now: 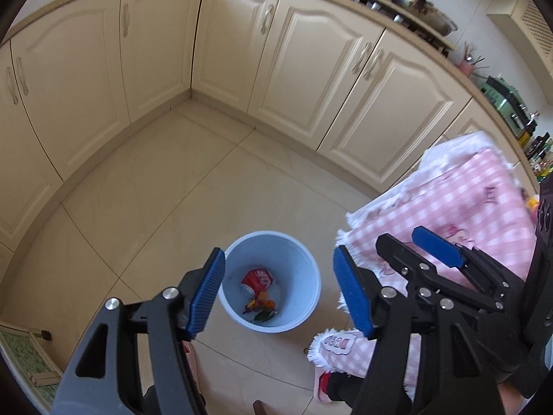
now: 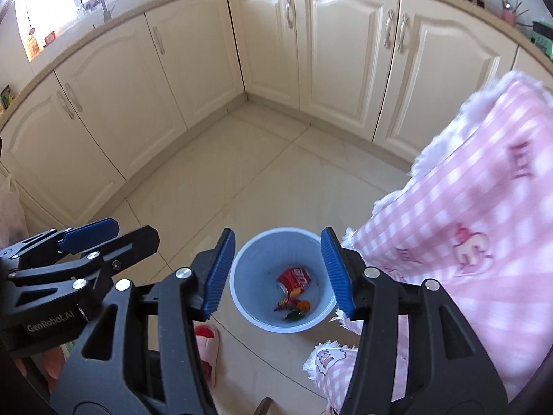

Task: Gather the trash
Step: 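Grasp the yellow wrapper with the left tool while the right tool grasps a clear bag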

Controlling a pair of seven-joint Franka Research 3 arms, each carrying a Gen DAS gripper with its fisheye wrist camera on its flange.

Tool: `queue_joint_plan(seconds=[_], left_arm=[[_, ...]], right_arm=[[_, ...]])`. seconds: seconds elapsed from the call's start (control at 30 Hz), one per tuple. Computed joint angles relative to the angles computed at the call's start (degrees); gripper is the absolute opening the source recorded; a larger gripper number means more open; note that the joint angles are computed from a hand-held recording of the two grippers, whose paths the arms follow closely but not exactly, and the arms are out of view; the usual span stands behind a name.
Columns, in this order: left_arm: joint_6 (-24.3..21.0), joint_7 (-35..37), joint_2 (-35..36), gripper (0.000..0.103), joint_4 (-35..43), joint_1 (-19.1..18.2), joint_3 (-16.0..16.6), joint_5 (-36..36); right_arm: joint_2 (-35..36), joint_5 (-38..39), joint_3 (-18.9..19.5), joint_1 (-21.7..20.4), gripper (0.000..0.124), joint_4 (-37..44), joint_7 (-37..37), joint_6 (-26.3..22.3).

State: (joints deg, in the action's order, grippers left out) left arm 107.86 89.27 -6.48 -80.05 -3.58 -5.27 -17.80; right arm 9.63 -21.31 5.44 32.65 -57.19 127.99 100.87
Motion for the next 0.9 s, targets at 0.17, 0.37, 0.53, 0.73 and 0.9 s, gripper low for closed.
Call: queue_joint_plan(seconds=[0.17,0.37,0.53,0.73,0.9], left_arm=[[-0.1,0.2,-2.5,0.064,1.3,-0.2,0.4,-0.8],[0.6,0.7,-6.5,0.067,3.0,-1.6,1.2,-2.5],[1.1,1.5,-8.2,0.068,5.6,-4.0,1.1,-3.1],[-1.0,1.7,-7.1,0.068,10.4,-8.0,-1.2,-3.1],[-3.3,1.4,-3.7,0.068,15.0,-11.6,-3.7,-5.7]], right_arm=[[-0.3,-5.3,0.4,3.0,0.052,5.0,1.3,-2.8],[-4.0,-12.9,2.3,6.0,0.053,6.9,4.5,-4.8],[-9.3,-21.1,5.1,7.3,0.057,5.1,6.5,-7.4],[-20.5,-25.9,9.0,2.9,0.06,-5.3,10.1,-10.4],[-30.4,-25.1,8.9,-1.9,0.06,-14.1,13.0,-12.7]])
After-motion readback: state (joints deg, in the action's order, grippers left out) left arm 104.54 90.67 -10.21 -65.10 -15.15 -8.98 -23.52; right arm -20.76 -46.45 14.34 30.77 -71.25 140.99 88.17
